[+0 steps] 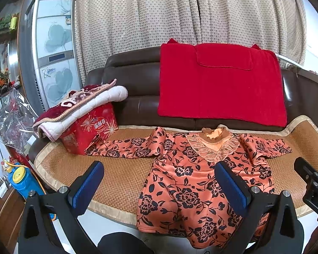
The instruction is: Fold small clothes
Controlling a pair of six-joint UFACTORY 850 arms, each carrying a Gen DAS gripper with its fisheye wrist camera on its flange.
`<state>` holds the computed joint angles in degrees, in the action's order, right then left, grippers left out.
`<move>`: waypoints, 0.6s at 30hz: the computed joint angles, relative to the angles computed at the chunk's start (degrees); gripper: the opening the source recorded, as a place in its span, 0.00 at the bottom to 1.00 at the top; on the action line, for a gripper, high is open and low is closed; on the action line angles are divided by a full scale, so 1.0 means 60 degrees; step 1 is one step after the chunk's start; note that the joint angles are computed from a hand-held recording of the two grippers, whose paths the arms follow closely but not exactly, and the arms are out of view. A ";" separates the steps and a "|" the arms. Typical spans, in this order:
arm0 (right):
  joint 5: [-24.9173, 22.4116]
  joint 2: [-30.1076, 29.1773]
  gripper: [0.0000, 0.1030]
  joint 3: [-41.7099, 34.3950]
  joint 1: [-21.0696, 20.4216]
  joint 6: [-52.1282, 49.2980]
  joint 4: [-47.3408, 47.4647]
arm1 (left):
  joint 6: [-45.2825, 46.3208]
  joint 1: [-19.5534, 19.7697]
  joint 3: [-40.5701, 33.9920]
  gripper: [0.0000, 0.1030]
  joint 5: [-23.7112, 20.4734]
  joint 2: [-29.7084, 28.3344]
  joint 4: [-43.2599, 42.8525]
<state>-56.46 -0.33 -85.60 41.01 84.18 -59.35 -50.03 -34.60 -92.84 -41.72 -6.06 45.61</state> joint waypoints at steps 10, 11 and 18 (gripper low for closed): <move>0.0076 -0.0112 1.00 -0.0050 -0.0137 -0.0123 0.0126 | 0.0123 0.0058 -0.0188 1.00 -0.0074 -0.0179 -0.0118; 0.0141 -0.0114 1.00 -0.0048 -0.0163 -0.0072 0.0135 | 0.0137 0.0063 -0.0209 1.00 -0.0086 -0.0200 -0.0138; 0.0484 -0.0182 1.00 -0.0079 -0.0350 0.0074 0.0135 | 0.0231 0.0087 -0.0412 1.00 -0.0175 -0.0411 -0.0243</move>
